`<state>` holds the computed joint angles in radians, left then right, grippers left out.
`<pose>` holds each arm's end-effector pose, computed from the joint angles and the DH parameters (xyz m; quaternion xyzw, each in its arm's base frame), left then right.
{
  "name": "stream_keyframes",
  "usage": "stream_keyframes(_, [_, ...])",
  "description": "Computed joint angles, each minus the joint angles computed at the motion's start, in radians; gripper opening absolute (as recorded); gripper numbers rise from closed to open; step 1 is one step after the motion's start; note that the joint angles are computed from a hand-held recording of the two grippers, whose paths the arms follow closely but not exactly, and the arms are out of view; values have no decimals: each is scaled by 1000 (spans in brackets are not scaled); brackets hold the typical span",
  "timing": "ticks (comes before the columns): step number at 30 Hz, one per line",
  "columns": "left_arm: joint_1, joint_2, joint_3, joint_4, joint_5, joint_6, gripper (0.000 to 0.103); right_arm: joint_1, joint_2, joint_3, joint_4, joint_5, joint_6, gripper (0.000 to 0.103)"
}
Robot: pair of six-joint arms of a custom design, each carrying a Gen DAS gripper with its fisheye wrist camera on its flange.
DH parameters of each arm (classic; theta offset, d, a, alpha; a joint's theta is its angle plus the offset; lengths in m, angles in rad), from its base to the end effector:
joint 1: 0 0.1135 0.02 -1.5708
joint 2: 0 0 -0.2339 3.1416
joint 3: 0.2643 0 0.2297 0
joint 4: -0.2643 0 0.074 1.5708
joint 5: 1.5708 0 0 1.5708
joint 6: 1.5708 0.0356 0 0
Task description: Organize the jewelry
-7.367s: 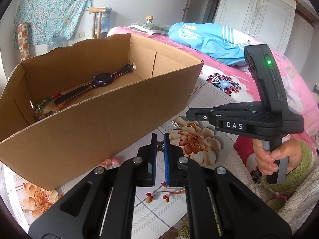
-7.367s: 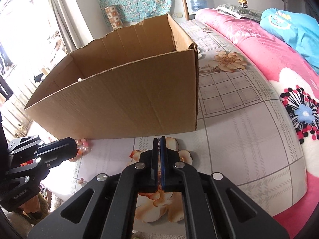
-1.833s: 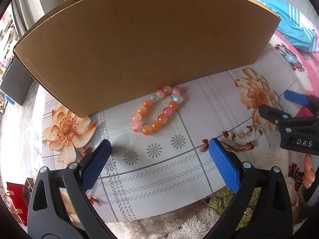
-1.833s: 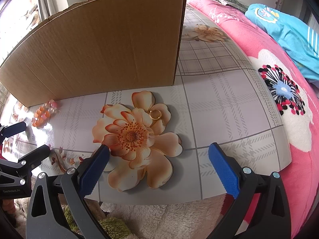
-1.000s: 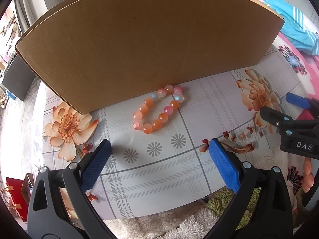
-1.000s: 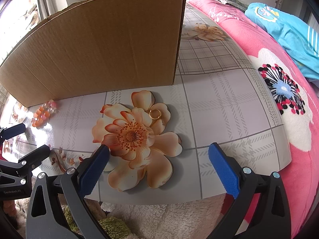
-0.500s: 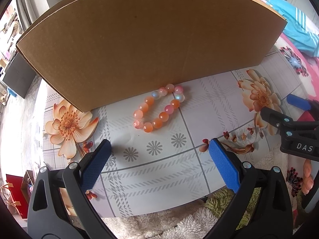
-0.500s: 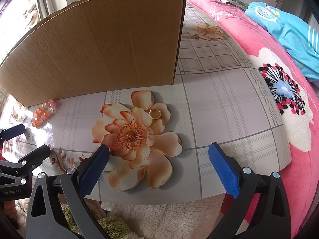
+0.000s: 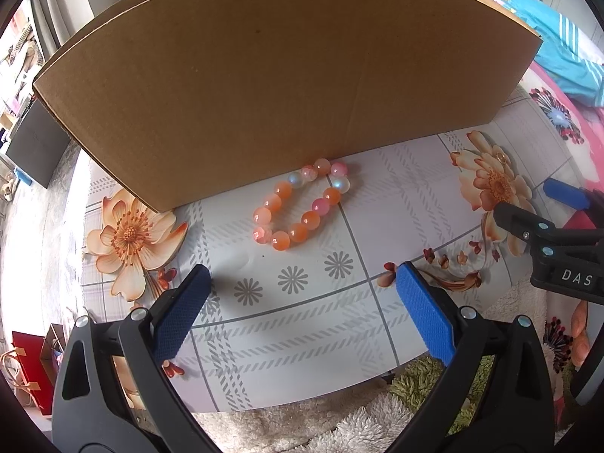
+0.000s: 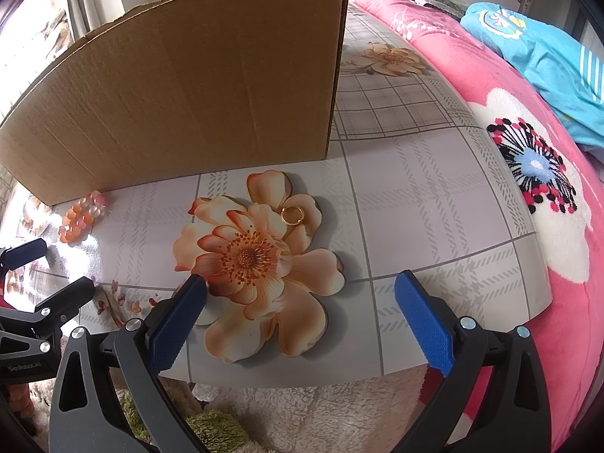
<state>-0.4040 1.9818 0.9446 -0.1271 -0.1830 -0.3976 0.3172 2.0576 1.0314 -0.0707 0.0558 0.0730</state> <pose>0.2977 -0.1202 0.0674 -0.0153 0.9754 0.0040 0.2200 0.3290 0.1059 0.0642 -0.1118 0.9652 0.0189 0.2355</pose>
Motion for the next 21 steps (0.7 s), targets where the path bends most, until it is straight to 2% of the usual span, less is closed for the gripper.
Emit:
stream_keyframes(4, [2, -27, -76, 105, -1, 56, 96, -1, -2, -2, 1, -1, -1, 97])
stream_keyframes(8, [6, -49, -106, 123, 4, 73, 96, -2, -5, -6, 3, -1, -2, 97])
stream_keyframes(14, [-20, -197, -240, 261, -25, 151, 94, -2, -8, -12, 11, -2, -4, 97])
stream_keyframes(17, [-23, -221, -254, 296, 1, 200, 74, -2, -8, -9, 8, -2, -5, 97])
stream_keyframes(21, [-7, -170, -210, 274, 46, 235, 51, -1, -9, -10, 8, -2, -4, 97])
